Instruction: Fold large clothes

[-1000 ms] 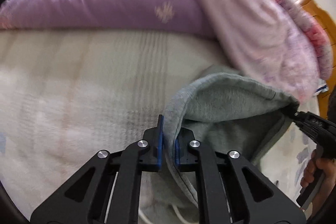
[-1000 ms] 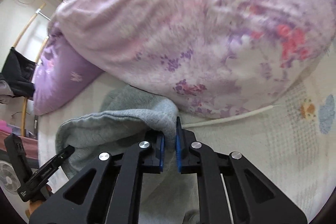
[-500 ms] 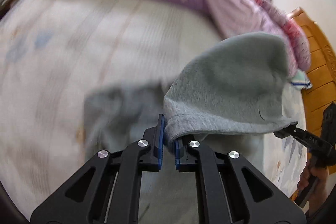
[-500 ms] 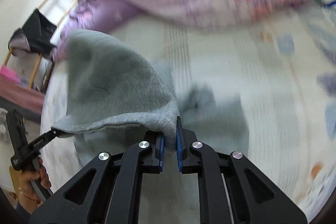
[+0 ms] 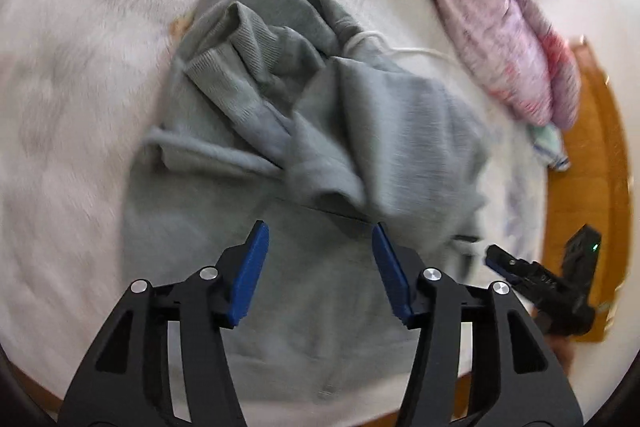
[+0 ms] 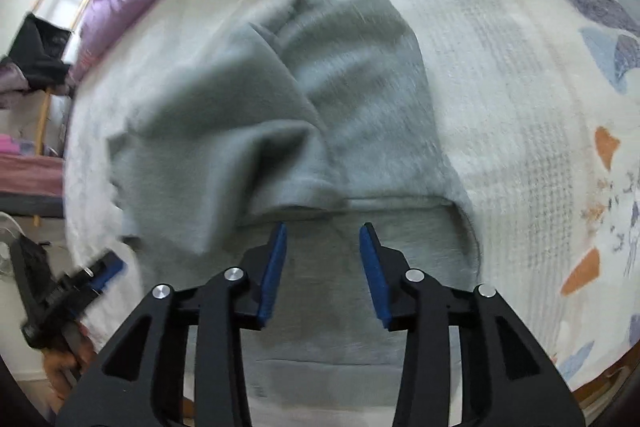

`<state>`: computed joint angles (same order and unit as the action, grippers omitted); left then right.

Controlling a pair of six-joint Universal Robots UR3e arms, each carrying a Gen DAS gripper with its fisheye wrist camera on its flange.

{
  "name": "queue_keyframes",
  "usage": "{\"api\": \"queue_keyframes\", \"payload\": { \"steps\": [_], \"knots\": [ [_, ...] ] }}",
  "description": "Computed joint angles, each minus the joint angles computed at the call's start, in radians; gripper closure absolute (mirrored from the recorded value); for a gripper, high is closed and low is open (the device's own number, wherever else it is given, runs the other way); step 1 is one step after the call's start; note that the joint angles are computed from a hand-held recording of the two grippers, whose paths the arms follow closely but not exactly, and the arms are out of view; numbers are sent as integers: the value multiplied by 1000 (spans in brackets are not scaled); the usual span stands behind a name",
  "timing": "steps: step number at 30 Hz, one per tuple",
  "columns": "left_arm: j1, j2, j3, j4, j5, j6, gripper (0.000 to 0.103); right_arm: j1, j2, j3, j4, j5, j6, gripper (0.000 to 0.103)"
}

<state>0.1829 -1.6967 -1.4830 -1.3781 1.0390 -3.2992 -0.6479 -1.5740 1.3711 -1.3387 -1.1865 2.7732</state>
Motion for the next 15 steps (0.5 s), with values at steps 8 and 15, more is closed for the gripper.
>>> {"api": "queue_keyframes", "payload": {
  "steps": [8, 15],
  "knots": [
    [-176, -170, 168, 269, -51, -212, 45, 142, 96, -62, -171, 157, 190, 84],
    [-304, -375, 302, 59, 188, -120, 46, 236, 249, 24, -251, -49, 234, 103]
  ]
}}
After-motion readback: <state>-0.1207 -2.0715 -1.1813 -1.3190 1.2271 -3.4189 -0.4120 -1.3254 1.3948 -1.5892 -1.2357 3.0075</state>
